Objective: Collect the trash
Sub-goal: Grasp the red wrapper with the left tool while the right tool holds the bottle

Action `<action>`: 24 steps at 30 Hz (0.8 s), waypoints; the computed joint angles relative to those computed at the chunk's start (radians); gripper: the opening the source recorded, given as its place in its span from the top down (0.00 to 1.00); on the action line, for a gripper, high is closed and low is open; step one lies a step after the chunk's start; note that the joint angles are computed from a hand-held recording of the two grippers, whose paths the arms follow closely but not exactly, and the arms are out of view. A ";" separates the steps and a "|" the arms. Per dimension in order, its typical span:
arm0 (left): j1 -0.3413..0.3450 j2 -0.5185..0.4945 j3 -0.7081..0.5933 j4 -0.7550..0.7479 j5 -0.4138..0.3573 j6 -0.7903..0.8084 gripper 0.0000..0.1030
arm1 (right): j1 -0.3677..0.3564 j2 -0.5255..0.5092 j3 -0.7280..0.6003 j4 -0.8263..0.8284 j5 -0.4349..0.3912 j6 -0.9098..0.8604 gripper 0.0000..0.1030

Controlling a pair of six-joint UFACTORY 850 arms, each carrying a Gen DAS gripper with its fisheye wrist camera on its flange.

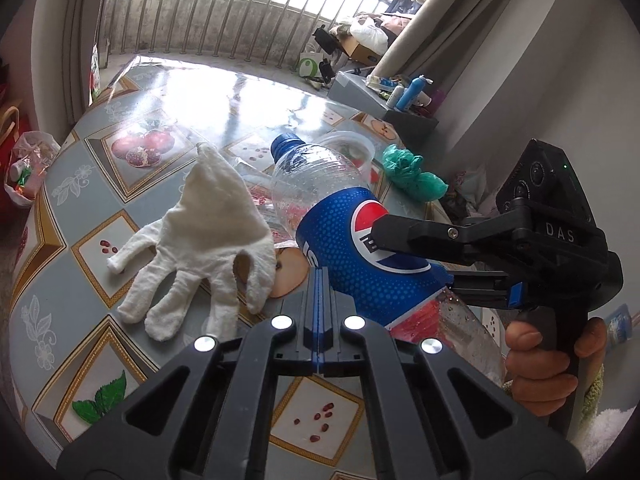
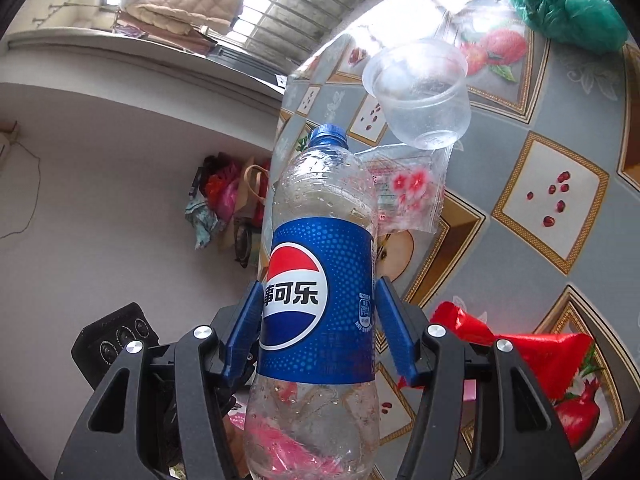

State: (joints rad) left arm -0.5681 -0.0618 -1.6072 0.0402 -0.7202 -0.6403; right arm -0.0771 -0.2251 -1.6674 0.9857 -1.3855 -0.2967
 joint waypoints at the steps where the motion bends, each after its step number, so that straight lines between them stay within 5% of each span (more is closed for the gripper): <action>1: -0.013 0.000 -0.007 0.005 0.001 -0.006 1.00 | -0.015 0.016 0.008 0.003 -0.001 -0.011 0.45; 12: -0.142 -0.196 -0.187 -0.220 0.037 0.213 1.00 | -0.264 0.123 0.082 -0.102 0.049 -0.082 0.45; 17: -0.169 -0.231 -0.189 -0.208 0.009 0.248 1.00 | -0.273 0.137 0.140 -0.242 0.139 -0.100 0.45; 19: -0.172 -0.206 -0.161 -0.169 0.011 0.244 0.93 | -0.263 0.146 0.169 -0.255 0.155 -0.107 0.45; 21: -0.179 -0.167 -0.120 -0.065 0.017 0.193 0.70 | -0.257 0.158 0.184 -0.253 0.161 -0.127 0.45; 24: -0.185 -0.134 -0.089 0.089 -0.005 0.112 0.64 | -0.247 0.163 0.185 -0.273 0.179 -0.152 0.45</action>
State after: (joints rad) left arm -0.7529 -0.1963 -1.6965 0.1292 -0.7257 -0.5281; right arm -0.3238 -0.0621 -1.4829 0.7132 -1.2067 -0.4486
